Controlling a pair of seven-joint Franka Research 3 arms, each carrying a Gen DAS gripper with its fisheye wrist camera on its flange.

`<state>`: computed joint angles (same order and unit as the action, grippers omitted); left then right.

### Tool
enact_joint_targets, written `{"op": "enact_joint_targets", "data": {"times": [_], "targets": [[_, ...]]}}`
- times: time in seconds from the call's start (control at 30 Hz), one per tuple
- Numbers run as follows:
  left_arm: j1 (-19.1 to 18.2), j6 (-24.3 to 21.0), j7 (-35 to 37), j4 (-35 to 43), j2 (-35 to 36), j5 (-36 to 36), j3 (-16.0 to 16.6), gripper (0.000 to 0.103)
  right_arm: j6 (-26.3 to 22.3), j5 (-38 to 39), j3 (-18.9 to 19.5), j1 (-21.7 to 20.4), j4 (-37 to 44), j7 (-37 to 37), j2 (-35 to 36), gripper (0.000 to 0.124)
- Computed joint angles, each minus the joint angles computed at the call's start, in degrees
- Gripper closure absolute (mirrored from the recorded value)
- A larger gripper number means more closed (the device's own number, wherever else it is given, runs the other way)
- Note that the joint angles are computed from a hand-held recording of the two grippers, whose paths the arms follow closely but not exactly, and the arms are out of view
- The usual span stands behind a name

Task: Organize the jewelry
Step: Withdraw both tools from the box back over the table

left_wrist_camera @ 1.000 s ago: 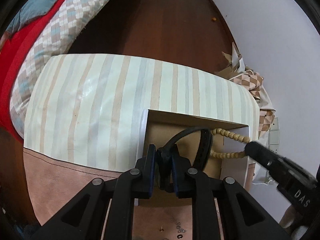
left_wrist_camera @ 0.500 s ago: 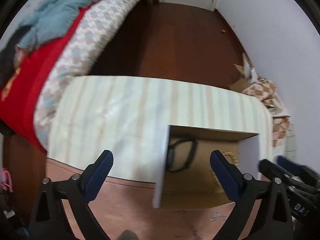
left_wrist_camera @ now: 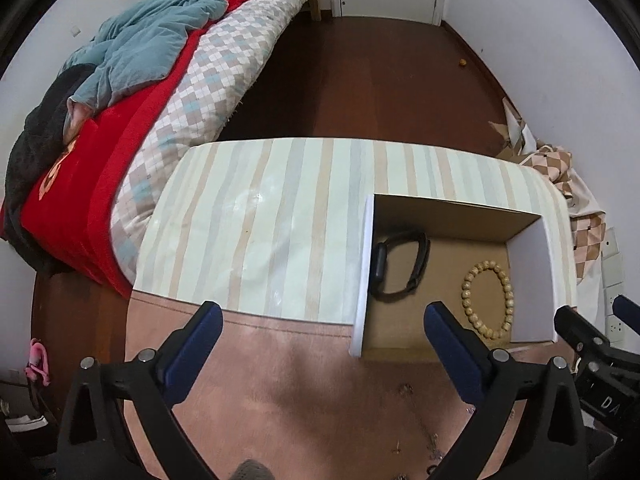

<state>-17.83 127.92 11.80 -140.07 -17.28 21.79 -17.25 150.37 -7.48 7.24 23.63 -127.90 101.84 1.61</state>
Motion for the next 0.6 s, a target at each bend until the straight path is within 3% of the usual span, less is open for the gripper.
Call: {"op": "enact_joint_targets", "data": {"times": [0.27, 0.6], "targets": [[-1.99, -4.48, -3.16, 0.07, -6.09, 1.42, -2.73, 0.0, 3.27, -3.84, 1.76, -1.6, -7.04, 3.47, -10.52, 0.025], [-5.24, -11.93, -5.74, 2.3, -12.91, 3.49, -6.17, 0.0, 5.07, 0.3, 5.25, -4.41, -15.8, 2.11, -25.74, 0.025]]}}
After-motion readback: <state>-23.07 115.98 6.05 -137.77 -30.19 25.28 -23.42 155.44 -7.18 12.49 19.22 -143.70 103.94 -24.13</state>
